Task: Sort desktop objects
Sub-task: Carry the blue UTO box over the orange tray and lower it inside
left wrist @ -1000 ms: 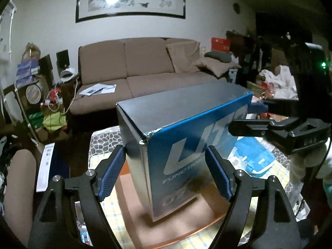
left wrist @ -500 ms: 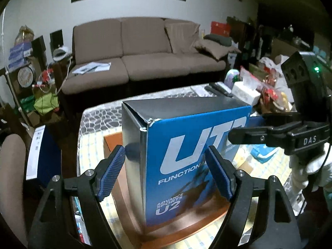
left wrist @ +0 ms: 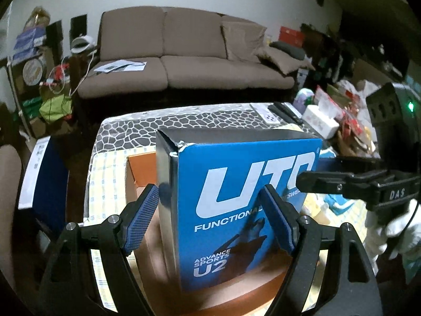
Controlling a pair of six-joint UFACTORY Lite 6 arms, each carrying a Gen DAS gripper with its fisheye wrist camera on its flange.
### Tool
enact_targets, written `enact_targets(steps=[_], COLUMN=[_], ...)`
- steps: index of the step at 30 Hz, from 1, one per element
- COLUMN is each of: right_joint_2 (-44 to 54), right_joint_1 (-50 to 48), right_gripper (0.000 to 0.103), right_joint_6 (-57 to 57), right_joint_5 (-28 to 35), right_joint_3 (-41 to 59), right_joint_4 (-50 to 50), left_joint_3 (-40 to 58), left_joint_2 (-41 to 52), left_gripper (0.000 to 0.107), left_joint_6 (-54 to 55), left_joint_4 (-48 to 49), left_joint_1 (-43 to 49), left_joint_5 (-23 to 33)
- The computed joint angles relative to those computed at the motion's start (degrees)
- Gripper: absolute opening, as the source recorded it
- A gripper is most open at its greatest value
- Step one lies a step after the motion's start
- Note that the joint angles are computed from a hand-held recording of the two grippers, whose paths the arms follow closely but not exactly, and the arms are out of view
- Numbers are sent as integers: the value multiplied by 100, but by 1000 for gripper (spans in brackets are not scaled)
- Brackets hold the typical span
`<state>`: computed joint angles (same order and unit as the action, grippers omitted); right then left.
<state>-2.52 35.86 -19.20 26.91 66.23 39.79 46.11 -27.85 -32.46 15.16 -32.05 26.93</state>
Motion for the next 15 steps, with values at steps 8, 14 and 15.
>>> enact_targets(steps=[8,14,15], right_joint_2=[545,867,985], right_joint_1=[168,174,161], right_gripper=[77,77,77], right_joint_6=[-436,-890,-797], right_joint_5=[-460,-598,-567], right_joint_3=[-204,-298,-218], right_joint_4=[485,1050,969], left_joint_3=[-519,-423,-343], left_joint_2=[355,855,986], left_gripper=[80,80,78], left_joint_6=[81,-356,-358], left_joint_4=[-344,-52,-14], left_joint_1=[388,436,445], left_joint_5=[-532,-650,-614])
